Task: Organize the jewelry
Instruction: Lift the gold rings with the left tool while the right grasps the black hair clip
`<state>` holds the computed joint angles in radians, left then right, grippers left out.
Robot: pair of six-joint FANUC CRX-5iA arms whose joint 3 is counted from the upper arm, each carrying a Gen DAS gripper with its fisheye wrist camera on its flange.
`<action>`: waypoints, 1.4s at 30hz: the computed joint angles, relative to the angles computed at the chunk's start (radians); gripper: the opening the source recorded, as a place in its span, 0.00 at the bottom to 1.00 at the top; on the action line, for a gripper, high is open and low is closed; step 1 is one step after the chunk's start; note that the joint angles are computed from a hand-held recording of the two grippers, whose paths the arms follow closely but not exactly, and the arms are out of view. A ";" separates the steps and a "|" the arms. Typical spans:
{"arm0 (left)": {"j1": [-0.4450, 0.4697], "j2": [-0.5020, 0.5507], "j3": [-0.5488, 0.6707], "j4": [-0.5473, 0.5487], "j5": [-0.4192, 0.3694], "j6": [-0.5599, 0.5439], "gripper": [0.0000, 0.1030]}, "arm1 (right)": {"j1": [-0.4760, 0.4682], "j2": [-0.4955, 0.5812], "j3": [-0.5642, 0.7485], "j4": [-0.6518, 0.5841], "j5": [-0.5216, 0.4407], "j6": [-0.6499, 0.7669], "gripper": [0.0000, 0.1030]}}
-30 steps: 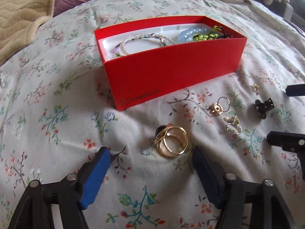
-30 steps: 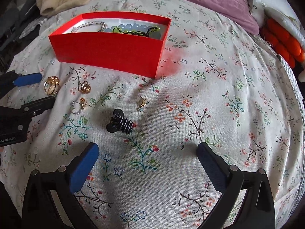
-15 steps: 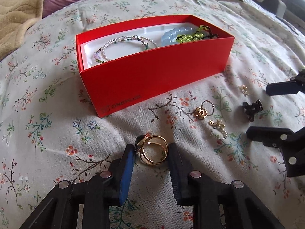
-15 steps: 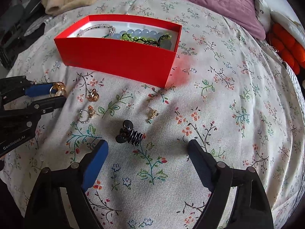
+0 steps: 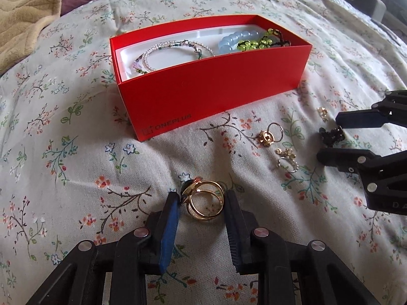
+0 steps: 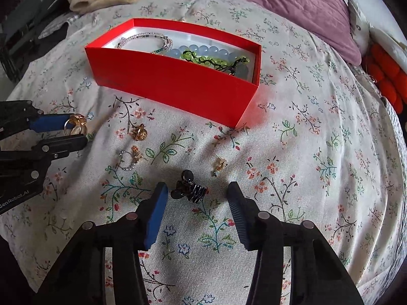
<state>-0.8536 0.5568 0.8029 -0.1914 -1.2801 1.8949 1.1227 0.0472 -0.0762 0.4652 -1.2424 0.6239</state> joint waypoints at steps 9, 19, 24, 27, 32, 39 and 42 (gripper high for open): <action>0.010 0.011 0.038 0.006 -0.072 0.047 0.28 | -0.010 0.031 0.064 -0.059 -0.032 0.012 0.28; 0.029 0.006 0.062 0.025 -0.131 0.130 0.28 | -0.020 0.028 0.102 -0.097 -0.057 -0.016 0.28; 0.039 -0.005 0.064 0.044 -0.134 0.172 0.28 | -0.025 0.028 0.131 -0.113 -0.076 -0.029 0.28; 0.039 -0.006 0.083 0.040 -0.136 0.183 0.28 | -0.028 0.022 0.146 -0.122 -0.077 -0.038 0.28; 0.037 -0.006 0.117 0.033 -0.134 0.196 0.28 | -0.028 0.017 0.180 -0.119 -0.077 -0.055 0.28; 0.044 -0.009 0.150 0.029 -0.110 0.207 0.28 | -0.044 0.015 0.223 -0.113 -0.063 -0.067 0.29; 0.050 -0.007 0.163 0.031 -0.102 0.221 0.28 | -0.051 0.016 0.234 -0.111 -0.062 -0.069 0.29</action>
